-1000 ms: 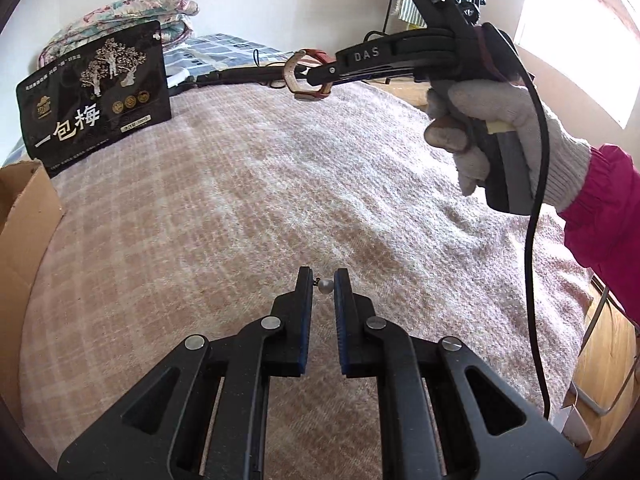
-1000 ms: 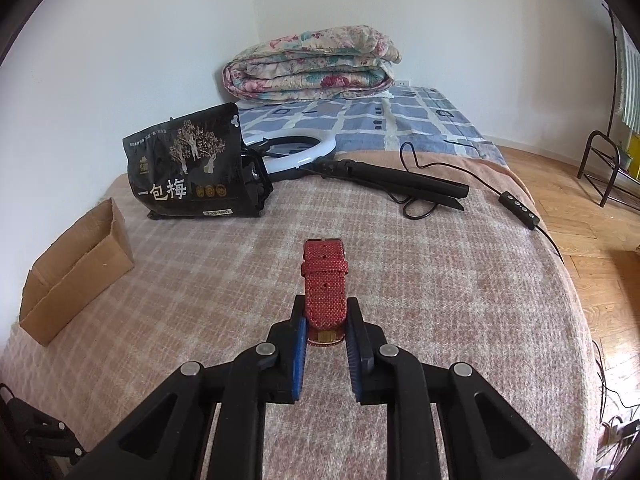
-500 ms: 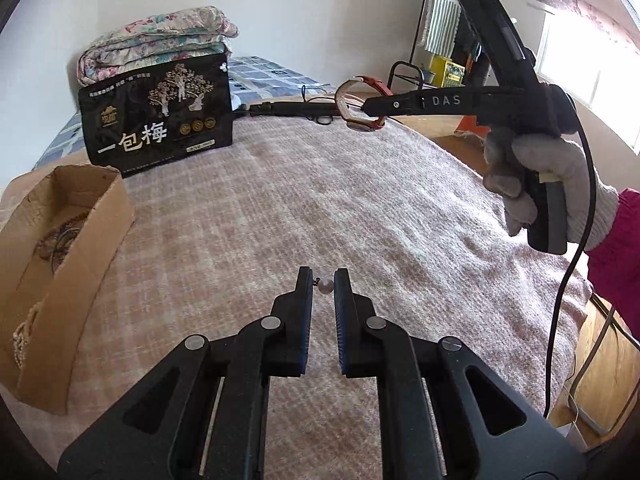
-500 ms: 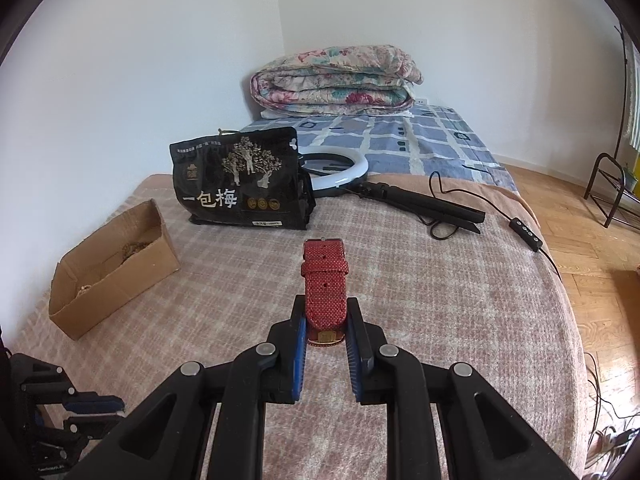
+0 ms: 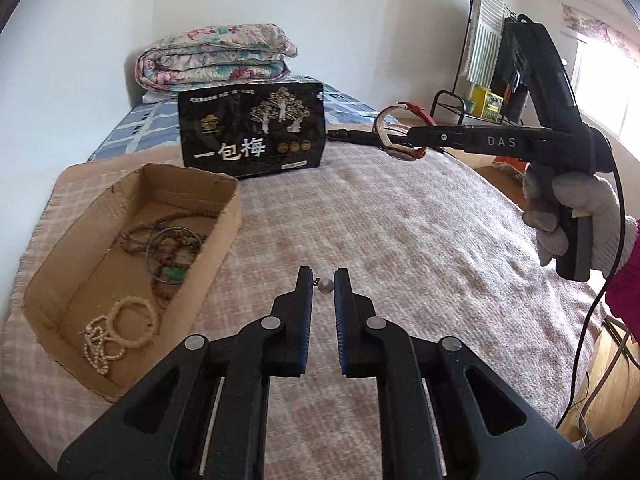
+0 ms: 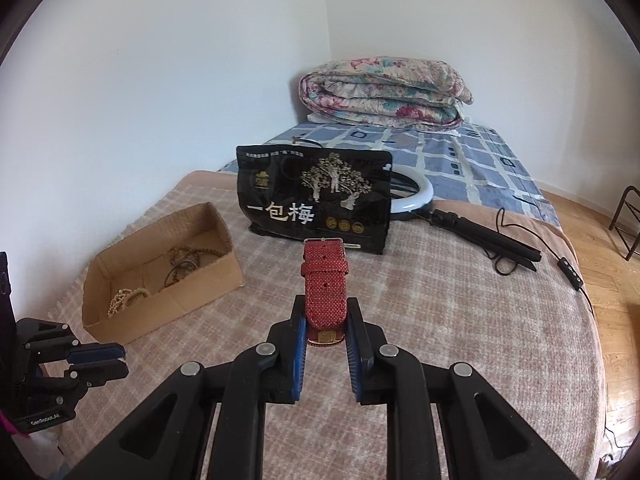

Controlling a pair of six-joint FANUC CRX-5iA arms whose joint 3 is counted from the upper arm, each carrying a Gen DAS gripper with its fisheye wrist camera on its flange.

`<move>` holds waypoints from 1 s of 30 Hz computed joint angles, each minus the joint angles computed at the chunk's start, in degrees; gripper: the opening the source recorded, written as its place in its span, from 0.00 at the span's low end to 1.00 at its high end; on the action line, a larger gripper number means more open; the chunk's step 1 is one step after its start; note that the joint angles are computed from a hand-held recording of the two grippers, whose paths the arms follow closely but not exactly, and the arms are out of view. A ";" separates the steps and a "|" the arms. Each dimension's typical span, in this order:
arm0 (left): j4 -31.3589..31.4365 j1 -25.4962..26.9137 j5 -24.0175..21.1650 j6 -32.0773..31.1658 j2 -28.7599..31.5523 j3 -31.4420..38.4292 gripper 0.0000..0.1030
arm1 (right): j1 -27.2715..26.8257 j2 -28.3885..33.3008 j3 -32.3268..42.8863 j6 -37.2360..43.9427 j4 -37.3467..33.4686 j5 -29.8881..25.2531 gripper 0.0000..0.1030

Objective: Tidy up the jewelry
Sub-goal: 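Carry the pearl and red watch over the cardboard tray with both grippers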

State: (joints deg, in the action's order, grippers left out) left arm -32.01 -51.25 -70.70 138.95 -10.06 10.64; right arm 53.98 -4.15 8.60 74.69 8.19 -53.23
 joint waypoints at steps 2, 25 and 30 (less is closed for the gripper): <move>-0.85 0.25 -0.88 0.58 -1.34 -0.78 0.09 | 1.13 0.71 0.76 -0.09 0.22 0.01 0.16; -8.02 7.02 -12.14 3.96 -11.55 -5.34 0.09 | 9.28 10.86 11.53 1.39 -3.09 -0.29 0.16; -7.92 8.78 -11.83 3.68 -12.84 -6.57 0.09 | 10.12 13.06 13.71 2.35 -4.42 -0.47 0.16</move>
State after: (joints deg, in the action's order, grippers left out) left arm -39.93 -42.46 -82.53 142.62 -22.90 4.07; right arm 64.11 8.91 22.32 77.04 3.77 -53.70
